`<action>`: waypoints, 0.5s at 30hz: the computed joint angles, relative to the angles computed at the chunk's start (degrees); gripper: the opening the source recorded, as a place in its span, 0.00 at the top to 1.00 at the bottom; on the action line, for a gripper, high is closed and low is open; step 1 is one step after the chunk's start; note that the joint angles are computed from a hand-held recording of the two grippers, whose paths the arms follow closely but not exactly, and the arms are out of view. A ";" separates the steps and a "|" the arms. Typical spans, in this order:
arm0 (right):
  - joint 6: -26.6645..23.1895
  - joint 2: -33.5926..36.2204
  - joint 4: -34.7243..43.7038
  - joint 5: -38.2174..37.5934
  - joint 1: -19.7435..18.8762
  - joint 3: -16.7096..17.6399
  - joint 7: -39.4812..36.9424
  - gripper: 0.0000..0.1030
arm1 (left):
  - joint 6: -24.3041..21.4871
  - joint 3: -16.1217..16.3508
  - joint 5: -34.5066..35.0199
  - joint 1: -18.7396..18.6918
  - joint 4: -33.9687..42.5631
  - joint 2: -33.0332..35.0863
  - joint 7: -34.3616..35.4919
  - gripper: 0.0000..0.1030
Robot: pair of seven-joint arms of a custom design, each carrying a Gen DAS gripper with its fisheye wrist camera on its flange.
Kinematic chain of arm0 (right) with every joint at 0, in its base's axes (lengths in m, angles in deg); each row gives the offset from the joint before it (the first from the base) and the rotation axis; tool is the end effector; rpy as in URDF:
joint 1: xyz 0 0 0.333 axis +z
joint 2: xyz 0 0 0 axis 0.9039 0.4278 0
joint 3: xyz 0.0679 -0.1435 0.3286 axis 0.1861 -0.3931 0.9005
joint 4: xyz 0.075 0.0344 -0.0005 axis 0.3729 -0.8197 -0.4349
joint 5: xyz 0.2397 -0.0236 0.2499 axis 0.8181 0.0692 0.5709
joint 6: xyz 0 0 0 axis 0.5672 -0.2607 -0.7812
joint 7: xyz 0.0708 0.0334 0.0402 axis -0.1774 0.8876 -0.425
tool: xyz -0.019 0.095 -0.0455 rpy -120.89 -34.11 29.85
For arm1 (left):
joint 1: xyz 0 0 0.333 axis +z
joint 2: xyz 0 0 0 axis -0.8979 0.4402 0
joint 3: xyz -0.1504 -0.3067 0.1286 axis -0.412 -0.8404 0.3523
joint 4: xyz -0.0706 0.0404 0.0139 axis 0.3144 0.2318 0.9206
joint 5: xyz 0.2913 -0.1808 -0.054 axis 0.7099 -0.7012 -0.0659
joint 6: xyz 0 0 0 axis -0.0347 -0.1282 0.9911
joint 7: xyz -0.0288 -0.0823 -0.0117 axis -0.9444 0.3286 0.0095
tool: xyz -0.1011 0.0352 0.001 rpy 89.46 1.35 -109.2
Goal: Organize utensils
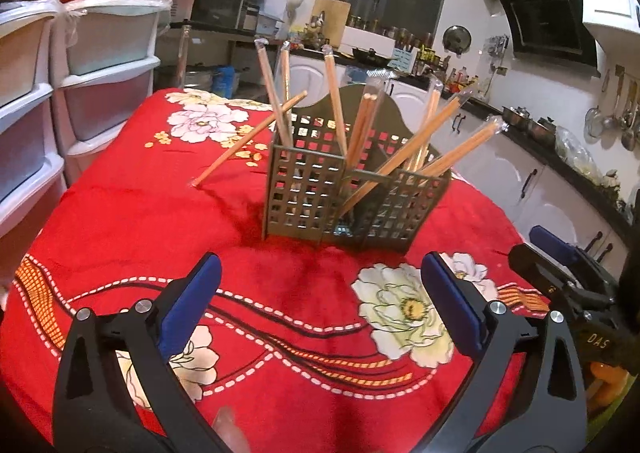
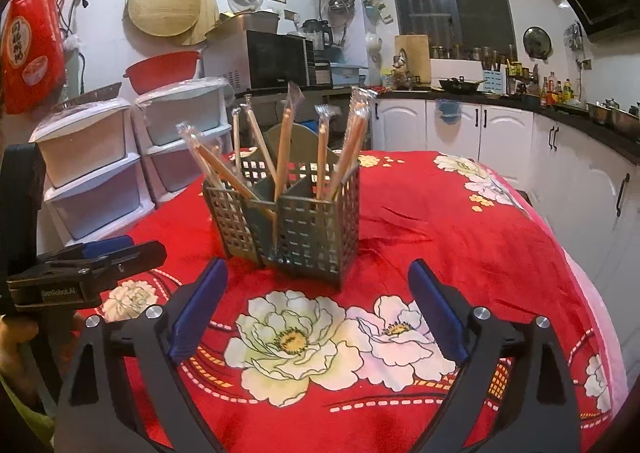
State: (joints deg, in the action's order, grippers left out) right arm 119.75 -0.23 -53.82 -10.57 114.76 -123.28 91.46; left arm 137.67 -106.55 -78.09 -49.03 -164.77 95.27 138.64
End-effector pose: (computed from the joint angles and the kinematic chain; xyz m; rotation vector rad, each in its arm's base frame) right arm 0.6250 0.2095 0.5421 -1.5065 1.4656 -0.8670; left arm 0.6974 -0.0350 0.5409 -1.4443 1.9749 -1.2929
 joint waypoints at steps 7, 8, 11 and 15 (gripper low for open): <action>3.92 2.05 -0.42 3.53 0.05 0.44 -3.10 0.09 | 5.64 -4.08 -4.14 2.26 -1.42 1.29 5.36 0.11; 4.27 2.31 -0.35 4.42 0.15 0.47 -3.66 0.09 | 6.27 -4.63 -4.53 2.59 -1.67 1.35 5.94 0.11; 5.99 2.00 -0.71 5.81 -1.82 3.43 -5.38 0.08 | 8.02 -6.67 -5.82 3.83 -2.13 1.71 8.23 0.11; 7.52 1.60 -0.71 7.75 -3.71 6.33 -7.78 0.08 | 9.53 -8.02 -5.80 4.47 -2.56 1.99 8.79 0.11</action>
